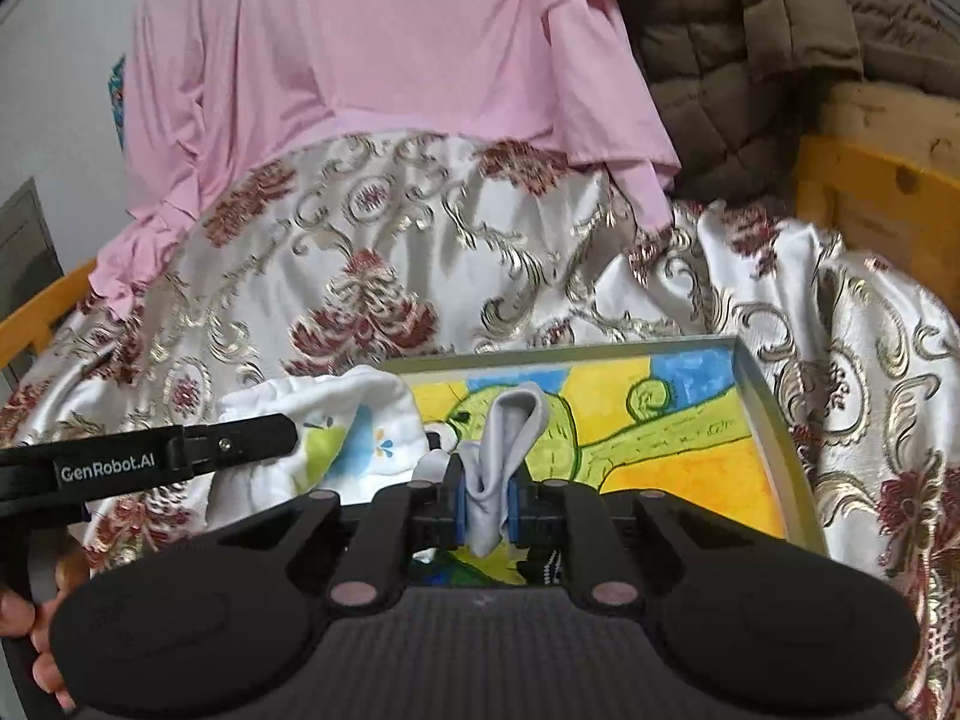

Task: Organize soft objects
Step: 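Lower the gray sock and white cloth into the painted tray, then open the right tool to drop the gray sock while the left tool releases the white cloth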

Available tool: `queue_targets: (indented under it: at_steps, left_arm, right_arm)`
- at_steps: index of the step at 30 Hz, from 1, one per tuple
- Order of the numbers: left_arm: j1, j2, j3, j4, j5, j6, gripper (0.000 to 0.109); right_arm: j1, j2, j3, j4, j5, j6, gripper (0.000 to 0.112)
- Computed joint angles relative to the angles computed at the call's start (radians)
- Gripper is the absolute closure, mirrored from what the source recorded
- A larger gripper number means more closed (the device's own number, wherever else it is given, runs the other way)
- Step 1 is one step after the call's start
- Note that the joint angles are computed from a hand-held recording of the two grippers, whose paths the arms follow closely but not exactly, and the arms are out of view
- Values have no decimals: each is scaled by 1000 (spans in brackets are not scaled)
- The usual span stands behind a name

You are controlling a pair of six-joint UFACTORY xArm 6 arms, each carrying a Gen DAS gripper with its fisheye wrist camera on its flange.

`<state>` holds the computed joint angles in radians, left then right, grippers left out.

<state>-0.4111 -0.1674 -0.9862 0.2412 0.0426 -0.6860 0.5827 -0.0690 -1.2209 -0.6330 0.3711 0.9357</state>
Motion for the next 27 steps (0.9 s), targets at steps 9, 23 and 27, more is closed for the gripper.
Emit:
queue_targets:
  at_steps: [9, 23, 27]
  left_arm:
    - [24, 24, 15, 16, 33, -105, 87]
    - [13, -1, -32, 382, 187, -396, 50]
    - [-2, -19, -31, 427, 213, -398, 46]
  right_arm:
    - [-6, 38, -22, 53, 68, 1, 93]
    - [-4, 13, -10, 20, 136, 5, 57]
    - [-7, -11, 11, 12, 146, 9, 50]
